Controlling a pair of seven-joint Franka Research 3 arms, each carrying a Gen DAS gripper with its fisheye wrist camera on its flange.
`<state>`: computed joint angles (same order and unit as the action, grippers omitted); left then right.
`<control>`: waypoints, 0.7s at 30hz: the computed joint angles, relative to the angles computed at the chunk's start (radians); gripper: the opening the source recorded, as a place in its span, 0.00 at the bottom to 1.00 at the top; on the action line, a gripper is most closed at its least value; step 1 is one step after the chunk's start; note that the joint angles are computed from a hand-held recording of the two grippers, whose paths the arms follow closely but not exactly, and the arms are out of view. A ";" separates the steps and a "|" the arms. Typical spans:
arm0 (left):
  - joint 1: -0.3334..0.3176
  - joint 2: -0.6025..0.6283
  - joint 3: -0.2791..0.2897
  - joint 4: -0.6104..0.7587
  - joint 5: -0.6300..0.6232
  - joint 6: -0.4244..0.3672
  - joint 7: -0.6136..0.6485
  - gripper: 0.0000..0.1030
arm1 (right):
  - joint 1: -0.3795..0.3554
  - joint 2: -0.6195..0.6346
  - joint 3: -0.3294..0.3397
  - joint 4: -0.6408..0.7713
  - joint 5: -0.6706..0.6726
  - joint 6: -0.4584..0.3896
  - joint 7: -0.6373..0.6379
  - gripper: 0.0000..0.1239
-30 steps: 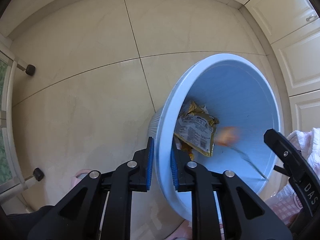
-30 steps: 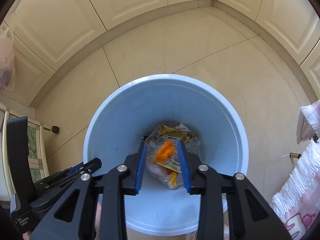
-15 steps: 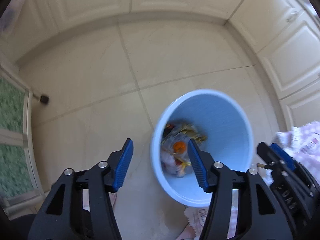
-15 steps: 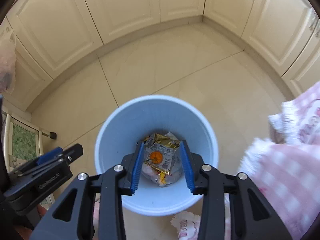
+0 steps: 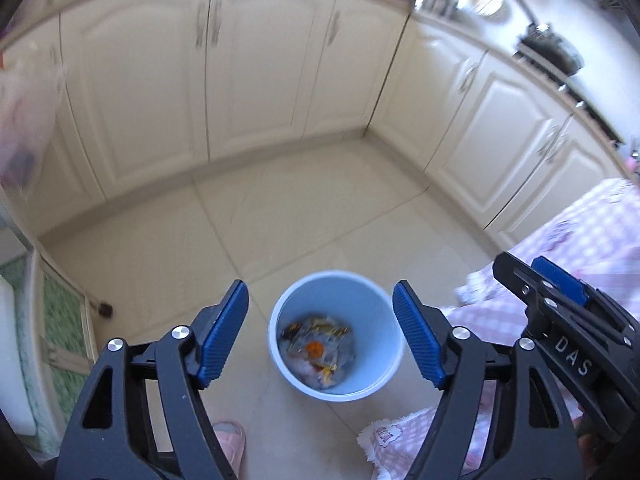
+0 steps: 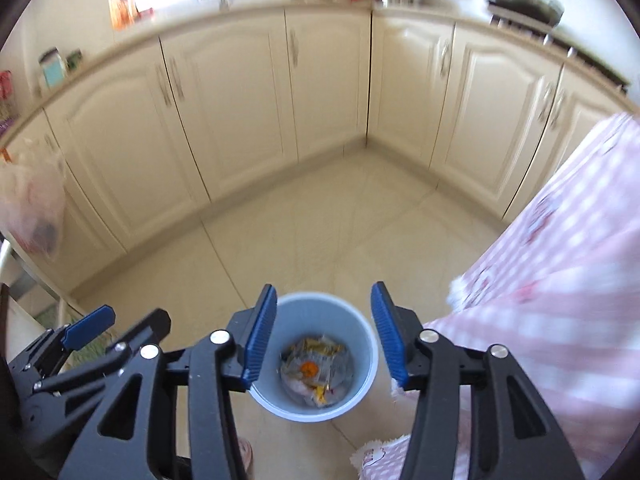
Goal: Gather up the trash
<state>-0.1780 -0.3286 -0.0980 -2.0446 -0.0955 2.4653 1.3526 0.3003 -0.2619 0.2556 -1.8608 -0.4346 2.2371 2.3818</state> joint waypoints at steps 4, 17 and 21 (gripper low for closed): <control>-0.016 -0.108 -0.006 -0.021 0.010 0.026 0.006 0.72 | -0.013 -0.089 0.039 0.014 -0.063 -0.048 0.037 0.44; -0.094 -0.308 -0.006 0.006 0.070 0.053 0.011 0.85 | -0.160 -0.408 0.162 0.027 -0.077 -0.186 0.038 0.52; -0.113 -0.356 -0.021 0.010 0.096 0.075 0.006 0.90 | -0.207 -0.494 0.176 0.038 -0.042 -0.211 0.018 0.52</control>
<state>-0.2912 -0.6849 -0.1188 -2.0344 0.0006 2.5405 1.3581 0.0933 -0.7558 0.4312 -1.8231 -0.4765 2.0263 2.4001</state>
